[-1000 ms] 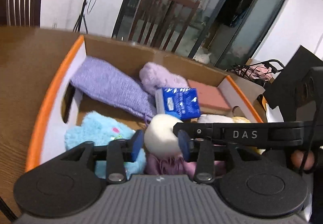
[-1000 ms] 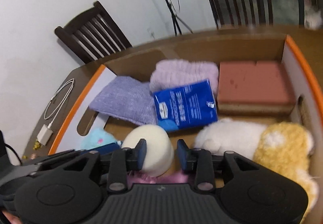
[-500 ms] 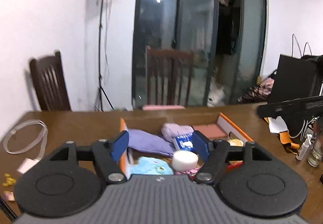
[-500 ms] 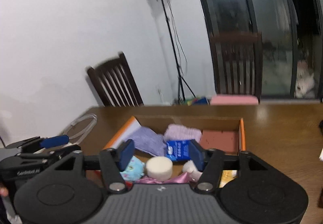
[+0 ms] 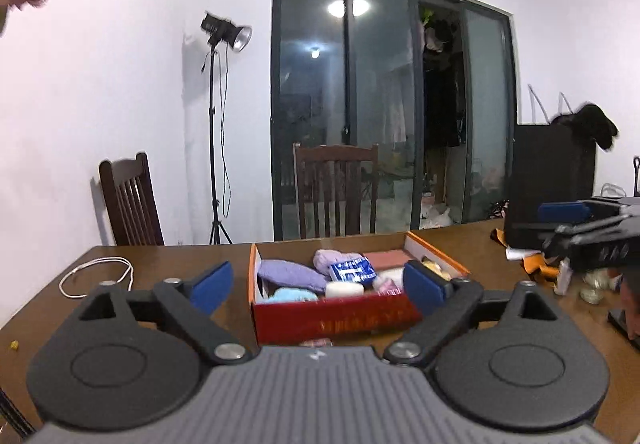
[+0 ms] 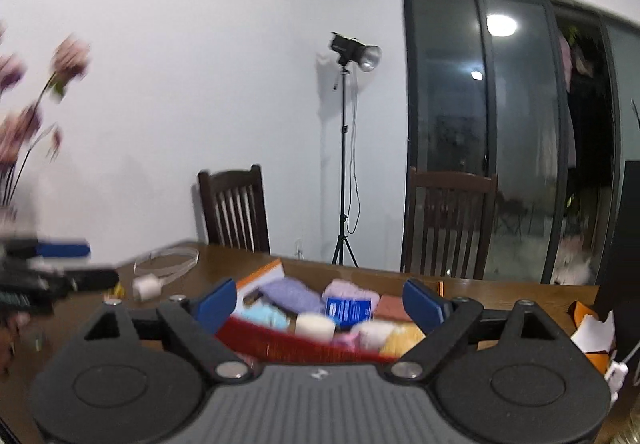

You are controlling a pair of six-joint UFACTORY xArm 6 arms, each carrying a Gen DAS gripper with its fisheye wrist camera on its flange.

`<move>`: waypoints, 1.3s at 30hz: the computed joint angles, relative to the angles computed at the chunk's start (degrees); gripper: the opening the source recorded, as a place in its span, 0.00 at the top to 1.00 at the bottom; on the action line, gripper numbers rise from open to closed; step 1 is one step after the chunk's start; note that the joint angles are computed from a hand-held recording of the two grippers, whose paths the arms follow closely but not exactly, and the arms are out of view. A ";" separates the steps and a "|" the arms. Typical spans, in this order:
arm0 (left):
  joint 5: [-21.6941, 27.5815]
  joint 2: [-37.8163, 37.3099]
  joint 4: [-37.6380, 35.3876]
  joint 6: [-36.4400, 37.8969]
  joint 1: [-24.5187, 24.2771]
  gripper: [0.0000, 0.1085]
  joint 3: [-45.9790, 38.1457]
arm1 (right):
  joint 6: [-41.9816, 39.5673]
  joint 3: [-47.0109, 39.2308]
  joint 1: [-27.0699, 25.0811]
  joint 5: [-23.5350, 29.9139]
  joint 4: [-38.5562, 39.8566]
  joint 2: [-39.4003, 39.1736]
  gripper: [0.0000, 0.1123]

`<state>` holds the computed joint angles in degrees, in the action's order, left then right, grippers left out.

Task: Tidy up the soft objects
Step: 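Withdraw the right gripper and move it toward the white triangular sponge, then grasp the white triangular sponge with the right gripper while the left grasps the wrapped snack bar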

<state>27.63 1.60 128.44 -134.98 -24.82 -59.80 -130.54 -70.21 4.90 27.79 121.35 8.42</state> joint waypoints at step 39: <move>-17.88 44.95 -56.36 48.86 11.85 0.55 -42.39 | 37.54 -22.53 4.92 -4.13 -38.30 29.44 0.66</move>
<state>9.75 46.55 72.08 -86.12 -12.98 -102.19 -93.00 -92.73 9.82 23.66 83.05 37.86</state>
